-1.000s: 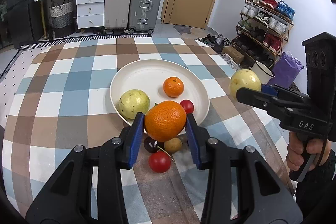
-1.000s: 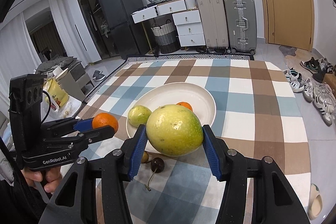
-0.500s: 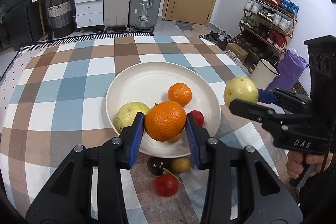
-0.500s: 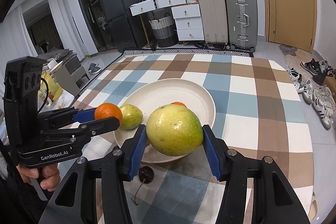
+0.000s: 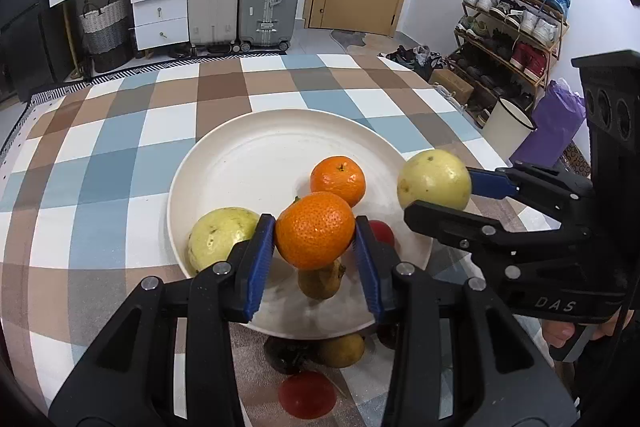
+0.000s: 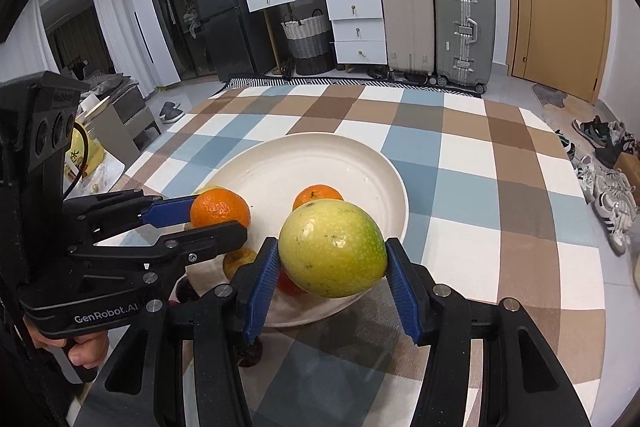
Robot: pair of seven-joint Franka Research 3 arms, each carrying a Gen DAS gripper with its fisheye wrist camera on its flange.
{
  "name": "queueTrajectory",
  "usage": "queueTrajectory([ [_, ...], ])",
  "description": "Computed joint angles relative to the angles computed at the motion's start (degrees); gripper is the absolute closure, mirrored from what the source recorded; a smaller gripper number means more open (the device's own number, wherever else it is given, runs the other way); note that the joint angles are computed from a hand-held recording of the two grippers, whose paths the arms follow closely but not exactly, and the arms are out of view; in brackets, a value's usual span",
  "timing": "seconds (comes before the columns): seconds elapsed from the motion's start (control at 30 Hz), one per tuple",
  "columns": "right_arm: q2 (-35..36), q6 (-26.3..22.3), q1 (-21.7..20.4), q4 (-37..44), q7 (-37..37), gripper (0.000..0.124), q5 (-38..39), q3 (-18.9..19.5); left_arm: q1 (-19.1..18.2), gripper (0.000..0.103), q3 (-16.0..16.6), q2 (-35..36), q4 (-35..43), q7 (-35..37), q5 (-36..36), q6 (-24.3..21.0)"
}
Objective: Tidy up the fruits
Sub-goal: 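Carry the tangerine with the left tool while the right tool carries the pomelo over the plate, then open the left tool in the plate while the right tool releases the pomelo there, then withdraw both open tools from the plate toward the cherries and tomato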
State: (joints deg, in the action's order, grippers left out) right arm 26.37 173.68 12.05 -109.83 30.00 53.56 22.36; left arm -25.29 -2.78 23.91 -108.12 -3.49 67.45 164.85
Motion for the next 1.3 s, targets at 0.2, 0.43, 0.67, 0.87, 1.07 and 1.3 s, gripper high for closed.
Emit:
queueTrajectory([
  [0.2,1.5,-0.3,1.2,1.4,2.7,0.07,-3.7,-1.6,0.2,0.066,-0.1,1.7,1.5,3.2,-2.6,0.1],
  [0.43,2.8,0.0,1.0,2.4,5.0,0.072,-7.3,-1.7,-0.4,0.066,0.7,2.9,2.6,5.5,-4.5,-0.5],
  [0.67,3.8,0.0,0.5,3.1,6.9,0.072,-10.1,-1.2,-1.1,0.066,1.2,3.6,3.8,6.6,-4.8,-1.4],
  [0.87,3.4,1.2,-3.0,2.4,3.5,0.072,-8.8,2.8,-1.0,0.066,1.1,3.6,3.9,7.8,-6.4,-1.7],
  [1.07,1.2,3.0,-5.7,-0.1,0.0,0.069,-5.0,5.9,-1.5,0.054,1.7,1.2,1.8,4.3,-3.6,-1.1],
  [1.3,-2.6,3.7,-10.3,-3.9,-6.6,0.035,6.1,10.2,-1.2,0.017,0.5,-4.5,-3.5,-4.7,3.8,-3.1],
])
